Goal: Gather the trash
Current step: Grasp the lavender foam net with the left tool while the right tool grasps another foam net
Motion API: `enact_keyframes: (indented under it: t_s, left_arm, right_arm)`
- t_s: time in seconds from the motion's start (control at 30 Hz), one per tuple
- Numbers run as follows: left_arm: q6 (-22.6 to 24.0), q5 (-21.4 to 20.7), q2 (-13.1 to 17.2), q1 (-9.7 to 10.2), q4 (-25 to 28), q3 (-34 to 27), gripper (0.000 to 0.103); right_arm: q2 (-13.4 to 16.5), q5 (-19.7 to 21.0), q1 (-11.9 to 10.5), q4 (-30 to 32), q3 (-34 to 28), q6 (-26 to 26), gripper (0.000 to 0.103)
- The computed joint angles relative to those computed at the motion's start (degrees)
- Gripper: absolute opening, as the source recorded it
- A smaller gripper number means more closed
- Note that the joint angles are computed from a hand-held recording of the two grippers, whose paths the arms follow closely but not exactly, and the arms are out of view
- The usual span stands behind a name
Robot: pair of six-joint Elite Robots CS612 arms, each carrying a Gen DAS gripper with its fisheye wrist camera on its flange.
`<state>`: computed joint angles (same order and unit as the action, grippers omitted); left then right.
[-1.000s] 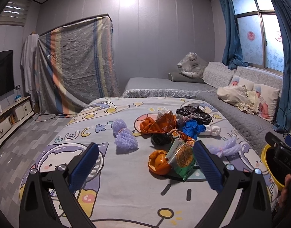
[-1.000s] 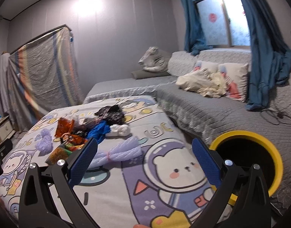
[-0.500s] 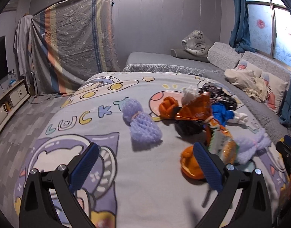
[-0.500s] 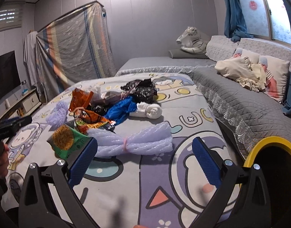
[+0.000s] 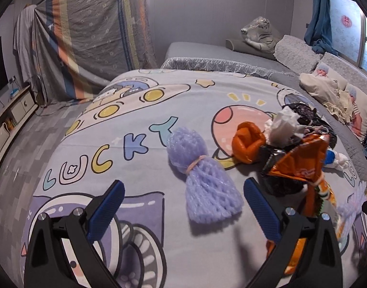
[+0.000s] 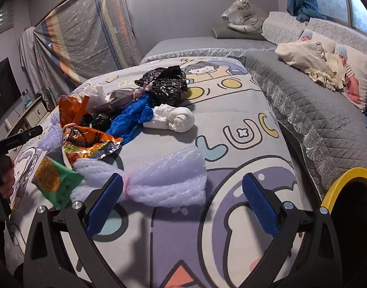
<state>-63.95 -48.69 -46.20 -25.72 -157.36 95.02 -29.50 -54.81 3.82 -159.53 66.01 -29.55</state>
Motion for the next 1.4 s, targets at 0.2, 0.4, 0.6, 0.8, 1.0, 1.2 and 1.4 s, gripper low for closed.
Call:
enact_keyframes:
  t_s: [0.2, 0.4, 0.6, 0.8, 1.0, 1.2, 1.4]
  left_arm:
    - [1.4, -3.4, 1.3, 1.52, 0.1, -1.6, 0.096]
    - [3.6, -6.4, 2.4, 2.53, -0.7, -3.0, 0.096]
    - [4.7, -9.6, 3.8, 3.40, 0.0, -4.7, 0.096]
    - [3.7, -11.7, 4.5, 4.34, -0.4, -5.6, 0.085]
    - [4.6, -12.7, 5.1, 4.97, -0.6, -7.0, 0.063]
    - [5.1, -13.2, 6.0, 5.55, 0.6, -9.0, 0.038]
    - [4.7, -13.4, 6.0, 5.59, -2.7, -8.3, 0.029]
  right_arm:
    - [0.7, 0.0, 0.9, 7.8, -2.5, -3.0, 0.095]
    - [0.9, 1.2, 1.6, 11.7, -3.7, -4.8, 0.095]
    - [2.0, 1.5, 2.7, 15.1, -6.3, -5.8, 0.095]
    - [2.8, 1.6, 3.7, 17.2, -8.2, -7.6, 0.095]
    - [3.6, 1.7, 4.4, 19.8, -10.3, -8.4, 0.079]
    - [3.5, 2.9, 4.9, 22.5, -10.7, -11.0, 0.055]
    - [3.6, 4.7, 4.6, 24.0, -11.0, -11.5, 0.031]
